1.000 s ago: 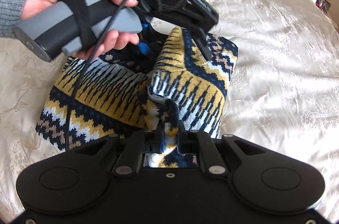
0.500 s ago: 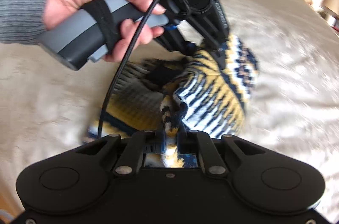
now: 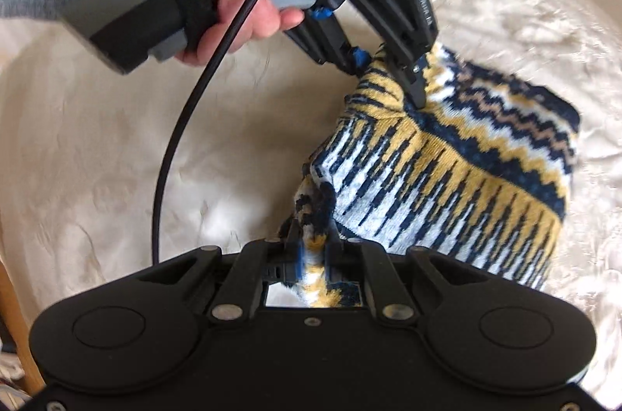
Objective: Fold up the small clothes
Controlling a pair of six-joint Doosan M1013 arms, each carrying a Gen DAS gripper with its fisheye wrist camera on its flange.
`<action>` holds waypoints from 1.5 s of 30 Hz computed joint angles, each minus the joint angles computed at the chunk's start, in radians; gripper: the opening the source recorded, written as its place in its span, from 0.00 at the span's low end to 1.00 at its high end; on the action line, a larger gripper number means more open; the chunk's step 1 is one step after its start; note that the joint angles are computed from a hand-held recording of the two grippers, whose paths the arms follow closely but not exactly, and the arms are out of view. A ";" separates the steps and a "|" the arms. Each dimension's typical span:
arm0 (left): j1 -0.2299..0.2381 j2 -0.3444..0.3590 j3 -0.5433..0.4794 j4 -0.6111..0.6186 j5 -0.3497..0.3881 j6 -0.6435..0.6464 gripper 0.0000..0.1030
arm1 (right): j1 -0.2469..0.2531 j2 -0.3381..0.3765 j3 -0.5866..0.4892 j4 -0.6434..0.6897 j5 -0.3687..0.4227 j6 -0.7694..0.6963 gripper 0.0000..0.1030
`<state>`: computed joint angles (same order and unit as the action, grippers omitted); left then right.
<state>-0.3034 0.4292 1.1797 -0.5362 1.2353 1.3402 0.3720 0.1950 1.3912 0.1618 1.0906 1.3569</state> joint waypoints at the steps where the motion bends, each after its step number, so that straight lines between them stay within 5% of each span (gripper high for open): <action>1: 0.000 0.000 0.004 0.002 -0.006 0.001 0.29 | 0.001 0.003 0.000 -0.001 0.005 -0.008 0.20; 7: -0.004 -0.009 0.006 0.032 -0.021 0.013 0.38 | -0.018 -0.001 0.008 0.079 0.027 -0.048 0.49; 12: -0.016 -0.047 0.009 0.165 -0.069 -0.010 0.41 | -0.067 -0.043 0.016 0.158 0.019 -0.098 0.53; 17: -0.041 -0.094 0.037 0.268 -0.140 -0.036 0.43 | -0.118 -0.061 0.017 0.120 -0.058 0.040 0.65; 22: -0.074 -0.149 0.109 0.286 -0.186 -0.019 0.64 | -0.172 -0.014 -0.036 0.057 -0.075 0.175 0.76; 27: -0.115 -0.194 0.174 0.330 -0.196 -0.048 0.65 | -0.227 0.047 -0.079 0.088 -0.040 0.222 0.87; 30: -0.129 -0.201 0.192 0.344 -0.166 -0.083 0.74 | -0.252 0.076 -0.097 0.134 -0.018 0.215 0.89; 45: -0.153 -0.129 0.165 0.360 -0.015 -0.178 0.87 | -0.301 0.221 -0.178 0.359 0.114 0.262 1.00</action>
<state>-0.4562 0.3002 1.3446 -0.1766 1.2200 1.1621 0.0705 0.4160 1.2130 0.5212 1.2044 1.6193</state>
